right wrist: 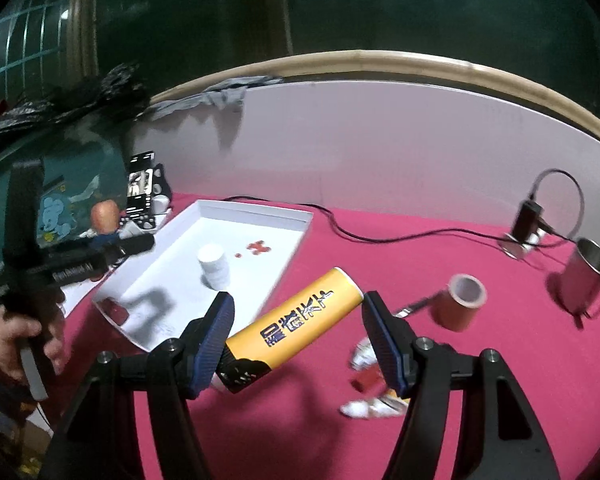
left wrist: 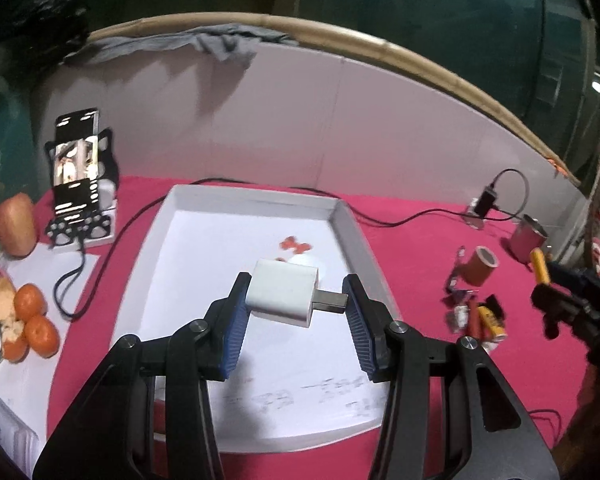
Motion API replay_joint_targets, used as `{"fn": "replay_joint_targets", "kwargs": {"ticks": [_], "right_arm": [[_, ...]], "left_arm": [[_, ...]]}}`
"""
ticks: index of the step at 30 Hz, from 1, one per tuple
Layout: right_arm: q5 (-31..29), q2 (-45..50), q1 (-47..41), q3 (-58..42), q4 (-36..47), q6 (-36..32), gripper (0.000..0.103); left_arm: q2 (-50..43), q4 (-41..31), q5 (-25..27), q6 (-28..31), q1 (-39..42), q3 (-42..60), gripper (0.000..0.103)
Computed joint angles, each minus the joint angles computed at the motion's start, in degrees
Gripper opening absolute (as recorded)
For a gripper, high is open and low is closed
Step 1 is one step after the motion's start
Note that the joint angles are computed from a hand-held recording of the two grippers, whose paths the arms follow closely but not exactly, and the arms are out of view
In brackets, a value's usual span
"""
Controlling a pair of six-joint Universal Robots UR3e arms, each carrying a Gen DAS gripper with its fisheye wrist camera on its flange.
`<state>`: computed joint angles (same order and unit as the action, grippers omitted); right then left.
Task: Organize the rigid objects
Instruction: 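Carry the charger plug and yellow lighter over the white tray with both grippers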
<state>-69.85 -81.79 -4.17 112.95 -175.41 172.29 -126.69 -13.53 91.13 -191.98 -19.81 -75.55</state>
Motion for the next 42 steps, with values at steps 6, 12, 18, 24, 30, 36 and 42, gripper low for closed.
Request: {"fn": "replay_joint_targets", "kwargs": {"ticks": [6, 12, 18, 24, 30, 36, 42], "right_arm": [[-1.5, 6.7, 5.1, -10.4, 3.8, 0.8, 0.066], [-2.4, 12.7, 8.9, -19.0, 8.1, 1.0, 0.066], [-3.4, 17.8, 11.3, -25.6, 12.1, 1.2, 0.066], [-4.5, 23.1, 12.7, -30.9, 15.8, 2.2, 0.066], [-6.2, 26.3, 13.8, -33.1, 16.6, 3.1, 0.066], [-8.3, 27.9, 15.3, -33.6, 16.7, 2.5, 0.066], [-9.3, 28.4, 16.1, -33.1, 15.7, 1.9, 0.066]], "left_arm": [[0.6, 2.1, 3.0, -0.2, 1.6, -3.2, 0.046], [0.5, 3.2, 4.6, -0.2, 2.7, -4.5, 0.046], [-0.5, 2.4, 4.4, -0.6, 3.6, -4.2, 0.046], [-2.4, 0.3, 1.6, -1.3, 5.0, -3.1, 0.046], [-5.8, -1.7, 5.7, 0.2, 2.7, 1.2, 0.046], [-7.6, -2.5, 8.4, 1.7, 1.2, 3.6, 0.046], [-7.2, -2.2, 8.4, 1.6, 1.4, 3.4, 0.046]]}}
